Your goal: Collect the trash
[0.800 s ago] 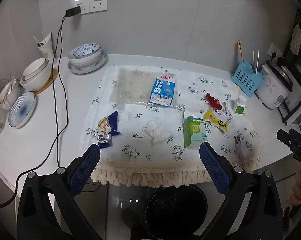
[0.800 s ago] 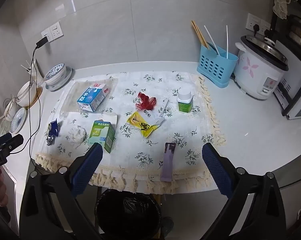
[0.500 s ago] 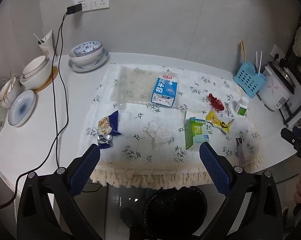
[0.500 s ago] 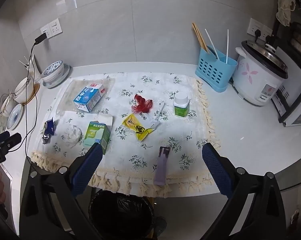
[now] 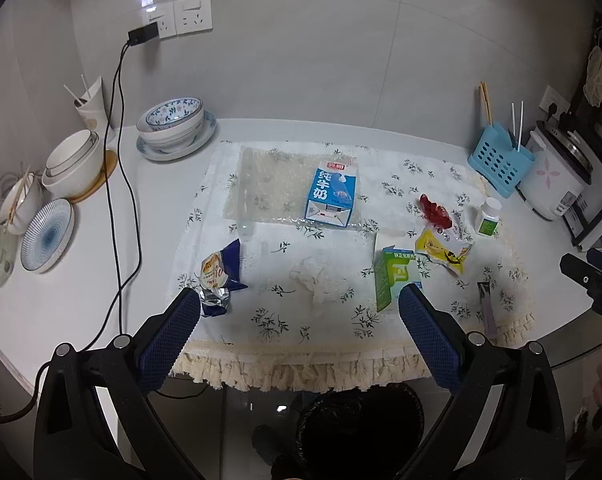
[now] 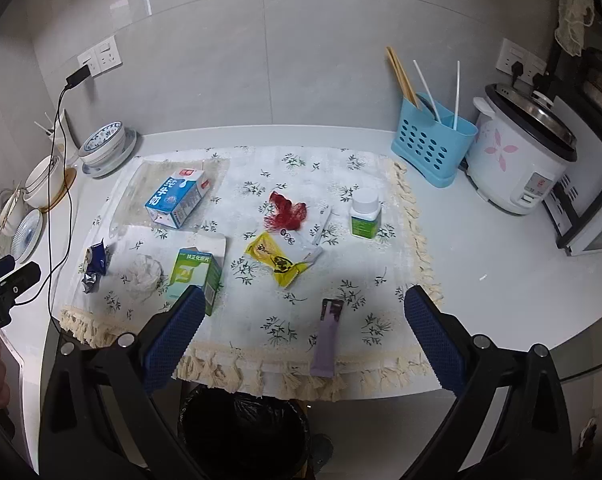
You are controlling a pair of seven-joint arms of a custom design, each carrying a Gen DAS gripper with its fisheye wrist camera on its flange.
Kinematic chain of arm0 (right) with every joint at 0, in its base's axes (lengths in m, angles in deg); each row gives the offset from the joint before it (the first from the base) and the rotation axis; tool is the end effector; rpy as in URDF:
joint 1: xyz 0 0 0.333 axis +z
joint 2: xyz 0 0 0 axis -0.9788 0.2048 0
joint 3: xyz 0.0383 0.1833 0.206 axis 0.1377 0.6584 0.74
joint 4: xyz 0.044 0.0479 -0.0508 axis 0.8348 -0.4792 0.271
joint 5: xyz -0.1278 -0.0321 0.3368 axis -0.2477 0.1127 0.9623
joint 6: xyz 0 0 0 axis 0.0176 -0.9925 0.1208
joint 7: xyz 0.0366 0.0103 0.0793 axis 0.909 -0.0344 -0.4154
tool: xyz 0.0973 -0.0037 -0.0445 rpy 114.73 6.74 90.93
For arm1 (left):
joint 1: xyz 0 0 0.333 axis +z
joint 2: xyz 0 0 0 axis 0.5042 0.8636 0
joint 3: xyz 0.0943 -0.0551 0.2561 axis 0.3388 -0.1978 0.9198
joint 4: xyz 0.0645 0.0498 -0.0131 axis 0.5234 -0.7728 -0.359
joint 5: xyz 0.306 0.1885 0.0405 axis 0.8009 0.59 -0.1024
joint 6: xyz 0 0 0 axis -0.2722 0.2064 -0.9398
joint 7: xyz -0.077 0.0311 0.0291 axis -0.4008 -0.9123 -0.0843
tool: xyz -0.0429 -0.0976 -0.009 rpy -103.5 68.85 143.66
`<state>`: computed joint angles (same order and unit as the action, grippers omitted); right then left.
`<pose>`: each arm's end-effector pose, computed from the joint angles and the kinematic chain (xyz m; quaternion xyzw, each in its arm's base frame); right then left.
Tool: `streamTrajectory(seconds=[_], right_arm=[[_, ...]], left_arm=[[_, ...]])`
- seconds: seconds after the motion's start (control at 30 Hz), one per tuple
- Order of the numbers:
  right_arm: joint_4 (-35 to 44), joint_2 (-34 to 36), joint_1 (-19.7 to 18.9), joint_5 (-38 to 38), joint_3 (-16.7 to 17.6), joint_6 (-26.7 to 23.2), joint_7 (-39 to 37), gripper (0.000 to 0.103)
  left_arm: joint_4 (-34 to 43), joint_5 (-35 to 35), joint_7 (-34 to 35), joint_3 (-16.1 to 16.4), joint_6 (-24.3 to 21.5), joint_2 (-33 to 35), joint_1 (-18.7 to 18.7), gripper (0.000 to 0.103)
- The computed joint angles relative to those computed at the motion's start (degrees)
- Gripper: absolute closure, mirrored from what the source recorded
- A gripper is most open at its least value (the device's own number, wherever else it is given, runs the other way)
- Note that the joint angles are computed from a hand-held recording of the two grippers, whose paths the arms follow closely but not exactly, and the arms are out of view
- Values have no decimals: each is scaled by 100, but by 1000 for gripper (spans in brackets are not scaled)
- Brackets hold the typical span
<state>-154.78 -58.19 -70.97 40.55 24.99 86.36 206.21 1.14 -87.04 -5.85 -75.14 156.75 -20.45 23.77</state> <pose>0.4939 0.0724 0.6327 -0.6046 0.7085 -0.2803 0.2323 0.5589 -0.1511 0.6695 -0.6189 0.7185 -0.2615 0.1800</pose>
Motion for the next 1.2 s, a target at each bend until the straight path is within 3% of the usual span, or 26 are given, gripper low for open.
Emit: streamTrajectory(seconds=[0.33, 1.2], right_arm=[[111, 93, 41, -57, 59, 80, 320, 7], [72, 158, 130, 199, 20, 63, 154, 7]], left_arm=[[86, -277, -188, 24, -126, 97, 39, 6], [445, 291, -300, 19, -325, 277, -100, 6]])
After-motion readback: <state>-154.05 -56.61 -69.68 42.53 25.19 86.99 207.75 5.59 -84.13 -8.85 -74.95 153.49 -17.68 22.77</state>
